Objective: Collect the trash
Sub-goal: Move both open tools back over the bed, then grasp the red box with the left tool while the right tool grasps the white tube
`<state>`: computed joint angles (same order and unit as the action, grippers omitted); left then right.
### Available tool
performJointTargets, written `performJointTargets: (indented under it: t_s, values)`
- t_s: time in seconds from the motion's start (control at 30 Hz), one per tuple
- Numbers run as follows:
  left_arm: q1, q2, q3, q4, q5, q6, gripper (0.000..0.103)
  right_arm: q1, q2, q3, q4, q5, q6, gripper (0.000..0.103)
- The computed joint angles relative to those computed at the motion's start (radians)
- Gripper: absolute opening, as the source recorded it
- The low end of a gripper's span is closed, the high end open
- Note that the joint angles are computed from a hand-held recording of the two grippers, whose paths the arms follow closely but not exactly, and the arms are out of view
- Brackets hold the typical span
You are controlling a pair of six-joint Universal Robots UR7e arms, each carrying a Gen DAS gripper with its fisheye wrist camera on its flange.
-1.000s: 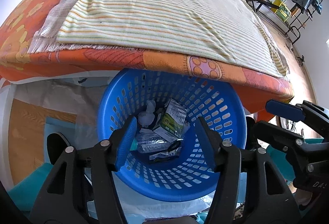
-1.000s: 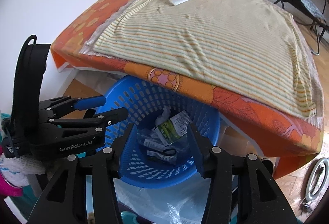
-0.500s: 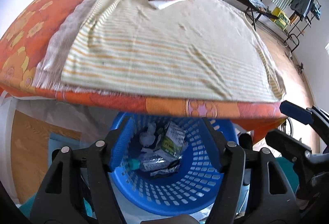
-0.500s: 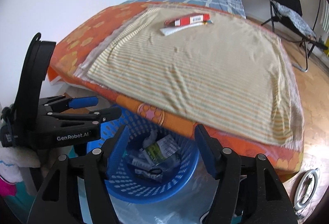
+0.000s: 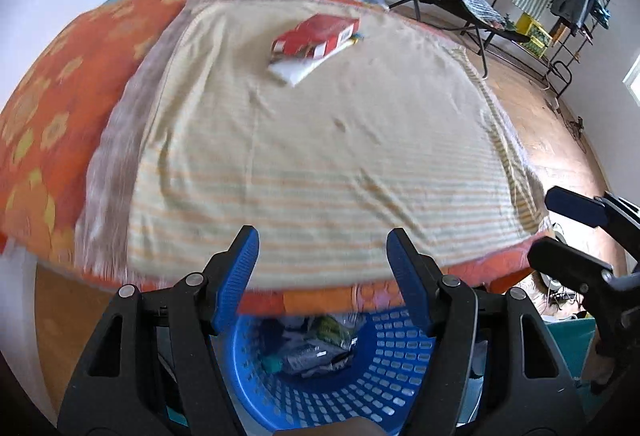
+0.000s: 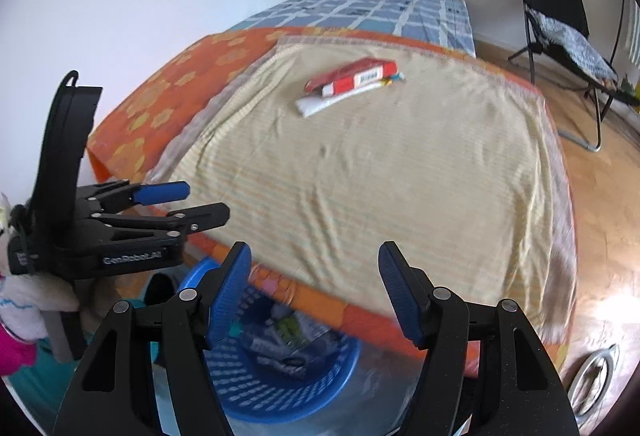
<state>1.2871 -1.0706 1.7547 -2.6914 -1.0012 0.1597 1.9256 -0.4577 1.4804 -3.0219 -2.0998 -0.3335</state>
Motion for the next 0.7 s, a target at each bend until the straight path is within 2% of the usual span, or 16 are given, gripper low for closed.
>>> performJointTargets:
  t_s: [0.1, 0.33, 0.53, 0.6, 0.7]
  values:
    - [0.004, 0.038, -0.083, 0.048, -0.018, 0.021, 0.068, -0.014, 0.01, -0.049, 0.015, 0.01, 0.0, 0.066]
    - [0.006, 0.153, -0.266, 0.086, -0.002, 0.107, 0.069, -0.054, 0.038, -0.19, 0.077, 0.047, 0.07, 0.066]
    - [0.022, 0.289, -0.507, 0.209, -0.018, 0.151, 0.069, -0.087, 0.062, -0.3, 0.2, 0.096, 0.14, 0.066]
    - [0.029, 0.339, -0.6, 0.273, -0.027, 0.145, 0.075, -0.097, 0.073, -0.328, 0.224, 0.1, 0.142, 0.066]
    - [0.034, 0.42, -0.736, 0.359, -0.024, 0.174, 0.076, -0.11, 0.091, -0.369, 0.259, 0.103, 0.14, 0.066]
